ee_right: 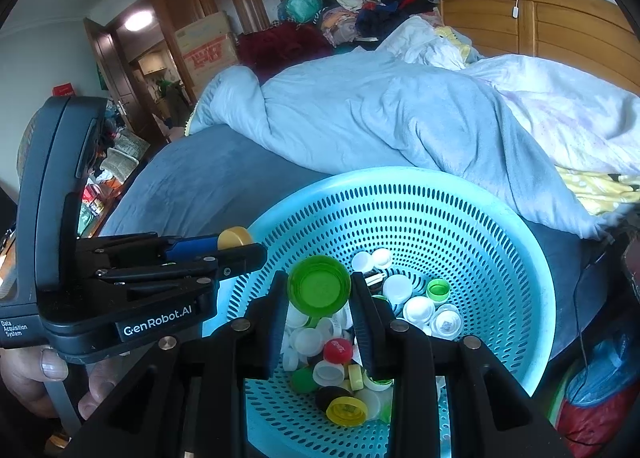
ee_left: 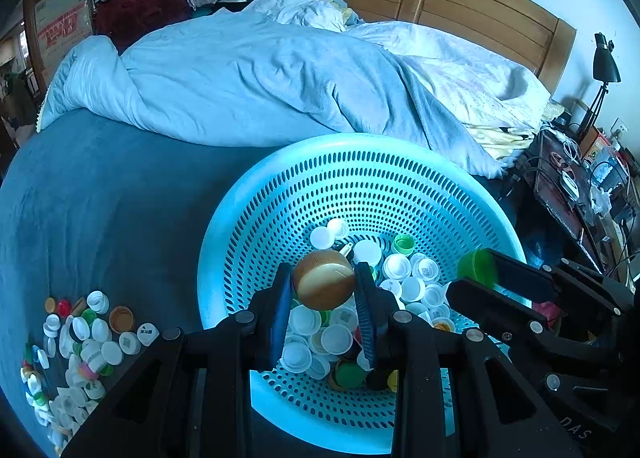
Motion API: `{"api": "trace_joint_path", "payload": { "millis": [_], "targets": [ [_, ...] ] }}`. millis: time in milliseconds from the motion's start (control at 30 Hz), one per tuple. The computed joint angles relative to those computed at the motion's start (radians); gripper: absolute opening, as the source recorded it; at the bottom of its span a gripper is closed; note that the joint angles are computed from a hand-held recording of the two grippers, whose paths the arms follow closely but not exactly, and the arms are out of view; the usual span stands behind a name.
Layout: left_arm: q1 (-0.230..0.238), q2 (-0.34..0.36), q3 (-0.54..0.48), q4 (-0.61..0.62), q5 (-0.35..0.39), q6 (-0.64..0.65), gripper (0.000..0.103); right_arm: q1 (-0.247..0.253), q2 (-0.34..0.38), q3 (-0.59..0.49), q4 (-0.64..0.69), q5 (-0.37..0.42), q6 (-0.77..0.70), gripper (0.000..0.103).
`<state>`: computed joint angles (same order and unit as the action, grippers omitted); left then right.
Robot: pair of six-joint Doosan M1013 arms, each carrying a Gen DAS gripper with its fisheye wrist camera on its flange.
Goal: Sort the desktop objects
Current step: 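Carry the orange and green caps over the basket and release both, then move both grippers back from the basket to the cap pile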
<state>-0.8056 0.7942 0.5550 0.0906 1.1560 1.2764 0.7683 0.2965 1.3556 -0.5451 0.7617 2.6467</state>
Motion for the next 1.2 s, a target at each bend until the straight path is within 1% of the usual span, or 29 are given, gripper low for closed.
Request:
{"api": "trace_joint_path", "payload": {
  "millis": [67,100,167,233,333,433,500,567,633,700,733,800,833,867,900,967,1067,1133,1200],
  "targets": [
    [0.001,-0.003,0.005,0.001,-0.008,-0.007,0.034,0.001,-0.001,0.001,-0.010,0.003,0.010,0.052],
    [0.000,-0.005,0.009,0.005,-0.013,-0.010,0.037,0.002,-0.001,0.001,-0.016,0.004,0.014,0.054],
    [0.000,-0.009,0.015,0.012,-0.021,-0.016,0.040,0.003,-0.001,0.002,-0.029,0.006,0.027,0.063],
    [0.001,-0.015,0.025,0.013,-0.030,-0.018,0.043,0.005,-0.002,0.002,-0.040,0.008,0.040,0.070],
    [0.005,-0.029,0.049,0.017,-0.049,-0.031,0.047,0.010,-0.001,0.001,-0.048,0.006,0.048,0.074],
    [0.012,-0.062,0.105,0.034,-0.087,-0.048,0.048,0.015,0.003,-0.005,-0.042,0.001,0.038,0.077],
    [0.020,-0.107,0.184,0.061,-0.141,-0.062,0.048,0.020,0.008,-0.012,-0.041,-0.002,0.028,0.079],
    [0.029,-0.170,0.292,0.116,-0.212,-0.095,0.048,0.028,0.012,-0.019,-0.039,-0.011,0.019,0.081],
    [0.044,-0.256,0.445,0.216,-0.298,-0.179,0.048,0.037,0.023,-0.031,-0.021,-0.018,-0.019,0.082],
    [0.066,-0.325,0.567,0.273,-0.351,-0.265,0.048,0.044,0.036,-0.044,0.003,-0.018,-0.055,0.083],
    [0.082,-0.368,0.642,0.305,-0.381,-0.331,0.048,0.045,0.046,-0.053,0.031,-0.019,-0.084,0.083],
    [0.109,-0.432,0.760,0.361,-0.405,-0.456,0.048,0.048,0.065,-0.074,0.079,-0.021,-0.133,0.083],
    [0.122,-0.461,0.815,0.395,-0.405,-0.519,0.048,0.051,0.079,-0.090,0.110,-0.022,-0.169,0.083],
    [0.134,-0.494,0.878,0.441,-0.394,-0.592,0.048,0.054,0.091,-0.104,0.129,-0.022,-0.197,0.083],
    [0.143,-0.512,0.918,0.456,-0.382,-0.625,0.048,0.059,0.099,-0.115,0.140,-0.020,-0.214,0.083],
    [0.169,-0.551,1.006,0.451,-0.344,-0.694,0.048,0.066,0.121,-0.145,0.178,-0.018,-0.268,0.083],
    [0.194,-0.587,1.099,0.419,-0.349,-0.752,0.048,0.079,0.151,-0.182,0.217,-0.005,-0.334,0.083],
    [0.206,-0.601,1.142,0.391,-0.381,-0.756,0.048,0.088,0.167,-0.202,0.238,0.009,-0.362,0.083],
    [0.208,-0.601,1.162,0.384,-0.419,-0.756,0.048,0.099,0.184,-0.226,0.251,0.030,-0.386,0.083]
  ]
}}
